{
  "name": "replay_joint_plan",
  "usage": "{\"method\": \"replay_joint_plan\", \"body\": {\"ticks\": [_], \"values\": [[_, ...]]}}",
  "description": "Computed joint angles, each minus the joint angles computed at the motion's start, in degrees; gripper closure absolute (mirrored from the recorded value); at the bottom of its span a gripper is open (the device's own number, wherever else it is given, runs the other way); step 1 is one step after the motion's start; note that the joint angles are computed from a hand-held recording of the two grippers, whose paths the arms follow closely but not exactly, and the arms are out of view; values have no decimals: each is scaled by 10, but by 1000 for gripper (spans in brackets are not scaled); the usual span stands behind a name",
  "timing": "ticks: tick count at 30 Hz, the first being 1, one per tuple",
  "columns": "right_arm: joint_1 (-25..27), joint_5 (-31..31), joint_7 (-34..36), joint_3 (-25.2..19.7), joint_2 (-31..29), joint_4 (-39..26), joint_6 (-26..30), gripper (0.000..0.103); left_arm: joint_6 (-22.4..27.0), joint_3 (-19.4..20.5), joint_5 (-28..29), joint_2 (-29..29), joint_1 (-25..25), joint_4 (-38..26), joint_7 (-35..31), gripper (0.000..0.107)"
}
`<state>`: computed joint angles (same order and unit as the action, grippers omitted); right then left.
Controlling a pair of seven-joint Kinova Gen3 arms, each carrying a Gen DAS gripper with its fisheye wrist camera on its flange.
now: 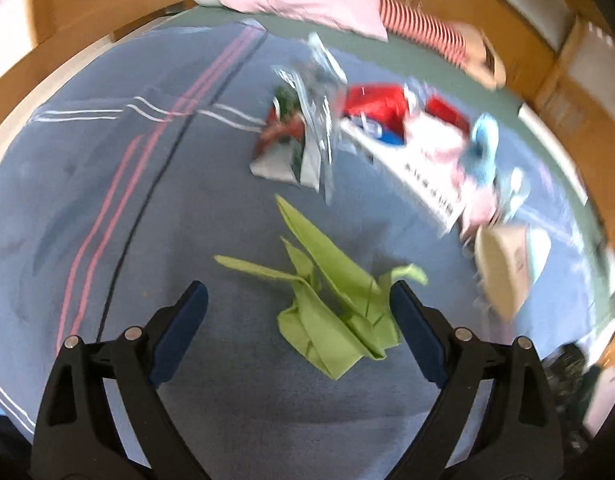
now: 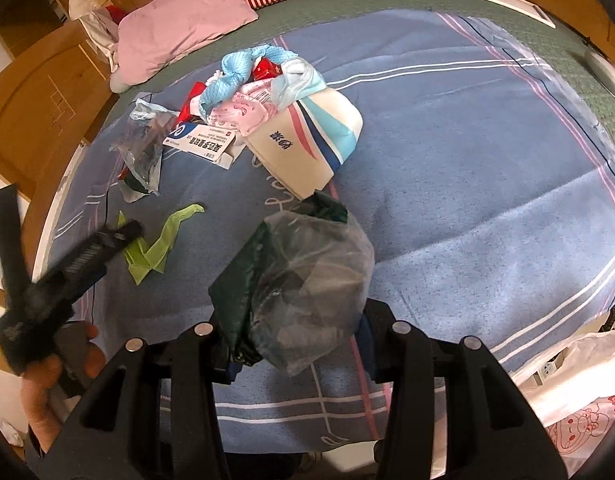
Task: Collect trash
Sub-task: 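Grasp the green paper crane with the left tool while the right tool holds the bag, then carry the crane and dark green bag to the white basket and open both tools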
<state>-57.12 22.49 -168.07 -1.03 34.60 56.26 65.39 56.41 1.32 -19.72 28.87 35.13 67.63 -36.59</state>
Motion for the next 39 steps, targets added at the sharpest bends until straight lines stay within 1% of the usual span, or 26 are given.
{"method": "replay_joint_plan", "body": {"ticks": [1, 2, 3, 5, 6, 8, 10, 11, 12, 13, 15, 16, 17, 20, 23, 24, 28, 29, 30, 32, 33, 34, 35, 36, 37, 39], "values": [[-1, 1, 0, 0, 1, -1, 1, 58, 8, -1, 6, 7, 0, -9, -14, 17], [-2, 1, -1, 1, 2, -2, 3, 58, 7, 1, 11, 8, -2, -8, -21, 24], [-3, 2, -2, 1, 2, -2, 3, 58, -4, -5, 25, 5, -1, -3, -33, 28], [-5, 3, -2, 1, 4, -5, 5, 58, -35, -30, 49, -6, 13, 18, -54, 47], [-8, 6, 0, 2, 6, -10, 10, 58, -42, -31, 48, -8, 15, 21, -61, 53], [-10, 8, 2, 3, 8, -15, 15, 58, -34, -47, 24, -4, 41, 15, -70, 60], [-13, 11, 1, 4, 9, -17, 17, 58, -19, -42, -11, 1, 53, 4, -67, 65], [-15, 13, 1, 6, 11, -21, 22, 58, -18, -44, -17, 1, 57, 3, -66, 70], [-17, 15, 2, 7, 12, -25, 26, 58, -24, -50, -14, -2, 61, 7, -67, 72], [-19, 18, 2, 8, 13, -26, 28, 58, -39, -51, -2, -13, 58, 20, -66, 74], [-27, 28, 5, 12, 17, -36, 42, 58, -72, -77, 28, -33, 68, 50, -69, 78], [-30, 31, 7, 14, 19, -41, 48, 58, -95, -80, 46, -49, 63, 73, -66, 86], [-33, 36, 10, 14, 19, -44, 52, 58, -119, -72, 60, -66, 48, 98, -72, 96], [-42, 49, 3, 17, 7, -33, 45, 58, -189, -10, 130, -104, -30, 156, -90, 96], [-53, 67, -17, 20, -11, -14, 43, 58, -253, 55, 200, -120, -110, 205, -110, 98], [-56, 73, -24, 20, -17, -6, 44, 58, -262, 66, 223, -122, -126, 212, -122, 98], [-59, 93, -52, 14, -38, 23, 44, 58, -328, 112, 316, -138, -193, 261, -161, 98], [-58, 96, -57, 12, -41, 28, 44, 58, -336, 110, 340, -139, -197, 267, -177, 97], [-56, 98, -64, 9, -44, 35, 40, 58, -338, 99, 358, -139, -190, 269, -188, 97], [-52, 101, -67, 3, -45, 39, 38, 58, -321, 59, 366, -135, -157, 259, -192, 96], [-49, 100, -67, 0, -44, 40, 36, 58, -309, 43, 357, -134, -142, 253, -185, 90], [-46, 98, -66, -3, -44, 41, 34, 58, -287, 18, 338, -127, -117, 238, -169, 69], [-45, 97, -66, -5, -44, 43, 31, 58, -264, -1, 316, -120, -97, 223, -145, 40], [-43, 95, -66, -7, -43, 44, 28, 58, -251, -11, 302, -120, -89, 219, -128, 35], [-43, 95, -67, -7, -45, 48, 25, 58, -246, -11, 282, -114, -85, 211, -107, 35], [-40, 91, -65, -10, -43, 48, 20, 58, -208, -12, 248, -89, -78, 176, -88, 35]]}}
